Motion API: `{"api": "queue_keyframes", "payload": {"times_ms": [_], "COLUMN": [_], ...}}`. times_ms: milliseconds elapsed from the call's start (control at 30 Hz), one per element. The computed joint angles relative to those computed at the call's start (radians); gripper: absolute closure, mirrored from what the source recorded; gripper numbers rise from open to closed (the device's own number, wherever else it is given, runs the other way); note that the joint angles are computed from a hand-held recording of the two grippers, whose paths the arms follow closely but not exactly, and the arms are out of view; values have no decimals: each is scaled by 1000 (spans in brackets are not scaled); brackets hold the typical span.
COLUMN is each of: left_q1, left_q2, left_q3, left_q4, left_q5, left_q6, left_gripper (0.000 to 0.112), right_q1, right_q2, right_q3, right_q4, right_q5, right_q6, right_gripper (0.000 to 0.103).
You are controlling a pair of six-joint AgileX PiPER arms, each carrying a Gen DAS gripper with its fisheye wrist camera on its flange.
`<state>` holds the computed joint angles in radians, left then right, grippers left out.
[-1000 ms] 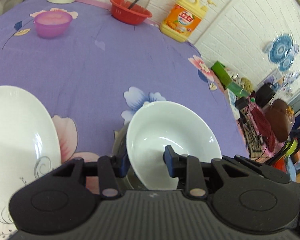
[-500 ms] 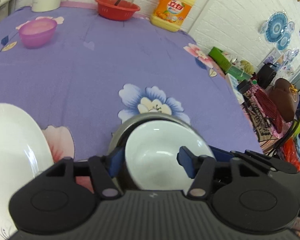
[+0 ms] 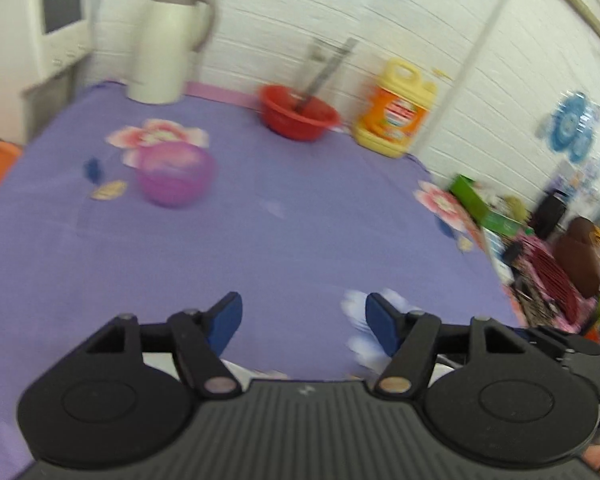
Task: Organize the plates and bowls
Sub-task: 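Move both tools to the pink plastic bowl and close on its rim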
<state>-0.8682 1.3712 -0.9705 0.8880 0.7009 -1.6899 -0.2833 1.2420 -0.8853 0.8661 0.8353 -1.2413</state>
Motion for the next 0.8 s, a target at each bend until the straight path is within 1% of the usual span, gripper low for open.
{"api": "queue_keyframes", "payload": {"times_ms": [67,200,300,367,433,500,567,667,733,800], "left_q1": [105,357,546,641,700,733,758,780,784,788], "left_q2": [-47,-85,-49,14,102,205,301,417,471,503], "left_q3": [49,95,74,27,-39,-122,-205,-296,-340,-364], "left_q4": [-45,-167,-302,-406,-512,-604,-732,-857,-881,-927], "left_q5": [-17,-115,-222,-287,-332,-355,-353,-347,-342,-343], "left_q6": [62,259,444,568,691,784,912,1028,1044,1093], "left_gripper": [44,44,44,44,44,44,44,44,44,44], "right_q1": [103,306,424,489,541,587,625,666,682,697], "right_q2": [42,164,298,395,491,597,687,798,857,901], "right_q3": [-46,-180,-331,-441,-560,-693,-804,-934,-1003,-1059], "right_q4": [-35,-130,-199,-236,-280,-322,-366,-423,-445,-470], "right_q5": [-45,-120,-134,-136,-120,-89,-65,-34,-7,11], "right_q6": [66,213,324,400,480,562,628,709,740,762], "right_gripper": [3,1,0,0,0,0,0,0,0,0]}}
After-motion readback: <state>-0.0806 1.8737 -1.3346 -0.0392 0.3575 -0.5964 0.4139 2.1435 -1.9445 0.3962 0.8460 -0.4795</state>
